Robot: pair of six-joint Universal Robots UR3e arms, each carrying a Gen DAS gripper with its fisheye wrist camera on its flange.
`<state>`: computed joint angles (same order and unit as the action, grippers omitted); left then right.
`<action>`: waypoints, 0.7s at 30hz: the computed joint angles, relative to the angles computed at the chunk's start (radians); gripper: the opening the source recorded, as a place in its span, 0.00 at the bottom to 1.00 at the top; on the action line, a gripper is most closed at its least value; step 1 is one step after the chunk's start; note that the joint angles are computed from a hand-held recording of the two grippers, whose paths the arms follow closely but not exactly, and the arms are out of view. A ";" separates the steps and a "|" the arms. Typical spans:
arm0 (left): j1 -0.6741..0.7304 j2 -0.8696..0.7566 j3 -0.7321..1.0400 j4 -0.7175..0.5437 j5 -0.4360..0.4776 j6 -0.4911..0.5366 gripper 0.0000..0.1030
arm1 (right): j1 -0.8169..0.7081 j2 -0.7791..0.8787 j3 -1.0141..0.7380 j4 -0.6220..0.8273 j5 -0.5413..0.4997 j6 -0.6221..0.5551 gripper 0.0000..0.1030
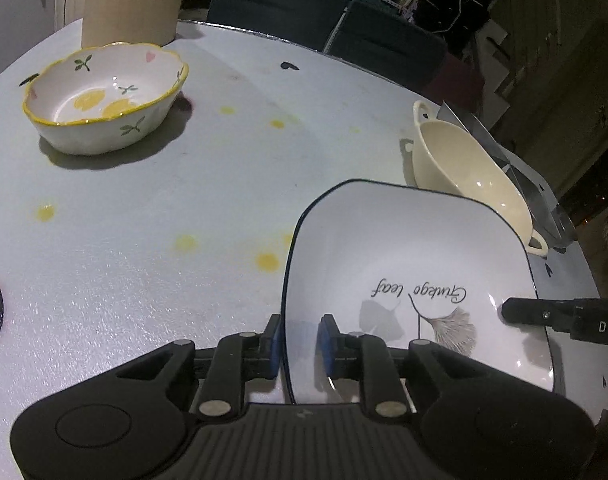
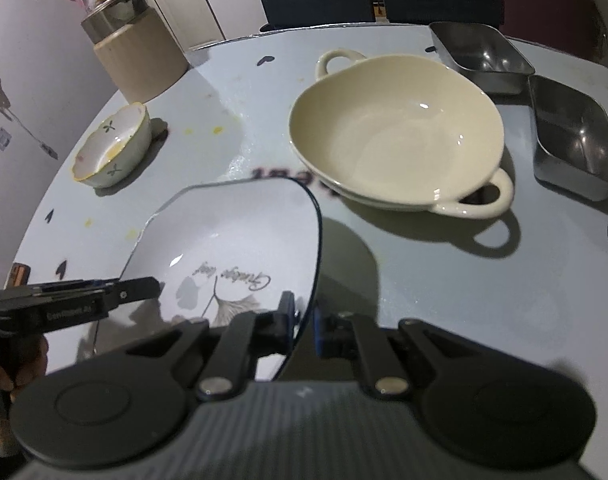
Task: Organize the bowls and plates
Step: 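Lift the plate with both grippers and carry it beside the cream bowl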
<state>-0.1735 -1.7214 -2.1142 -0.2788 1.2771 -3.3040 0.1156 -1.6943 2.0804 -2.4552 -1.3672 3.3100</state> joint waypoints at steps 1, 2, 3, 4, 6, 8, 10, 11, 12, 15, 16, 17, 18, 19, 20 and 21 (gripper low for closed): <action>-0.003 -0.003 0.005 -0.001 0.007 0.004 0.21 | 0.002 0.004 0.000 -0.005 -0.002 -0.001 0.10; -0.008 -0.004 0.015 -0.013 0.014 0.007 0.21 | 0.005 0.006 0.000 -0.010 -0.004 -0.003 0.10; -0.014 -0.004 0.024 -0.025 0.023 0.009 0.21 | 0.008 0.009 -0.001 -0.015 -0.007 -0.003 0.10; -0.018 -0.003 0.038 -0.046 0.031 0.016 0.21 | 0.011 0.011 -0.005 -0.015 -0.010 -0.003 0.10; -0.030 -0.001 0.059 -0.075 0.051 0.028 0.20 | 0.012 0.013 -0.011 -0.009 -0.009 -0.006 0.10; -0.043 0.000 0.075 -0.088 0.078 0.048 0.19 | 0.015 0.011 -0.010 -0.010 -0.011 -0.007 0.09; -0.044 0.003 0.086 -0.108 0.088 0.056 0.19 | 0.013 0.003 -0.003 -0.011 -0.009 -0.017 0.09; -0.041 0.006 0.092 -0.122 0.086 0.055 0.19 | 0.012 -0.001 0.000 -0.011 -0.009 -0.019 0.09; -0.040 0.008 0.100 -0.142 0.085 0.056 0.18 | 0.012 -0.002 0.000 -0.009 -0.009 -0.020 0.09; -0.058 0.011 0.134 -0.193 0.106 0.069 0.14 | 0.013 0.002 -0.005 -0.001 -0.011 -0.016 0.10; -0.064 0.010 0.137 -0.195 0.114 0.074 0.14 | 0.014 0.005 -0.008 0.002 -0.012 -0.015 0.10; -0.067 0.009 0.136 -0.189 0.117 0.079 0.14 | 0.016 0.009 -0.014 0.006 -0.014 -0.013 0.10; -0.069 0.008 0.135 -0.183 0.118 0.083 0.13 | 0.020 0.016 -0.023 0.013 -0.019 -0.011 0.10; -0.070 0.007 0.137 -0.183 0.119 0.087 0.13 | 0.027 0.027 -0.034 0.022 -0.029 -0.009 0.10; -0.072 0.007 0.140 -0.185 0.119 0.086 0.13 | 0.034 0.038 -0.042 0.028 -0.039 -0.009 0.11; -0.071 0.008 0.141 -0.188 0.115 0.086 0.12 | 0.038 0.048 -0.044 0.028 -0.048 -0.009 0.12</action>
<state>-0.2448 -1.7133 -1.9732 -0.4666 1.3925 -3.2178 0.1540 -1.6466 2.0360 -2.4273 -1.4150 3.3006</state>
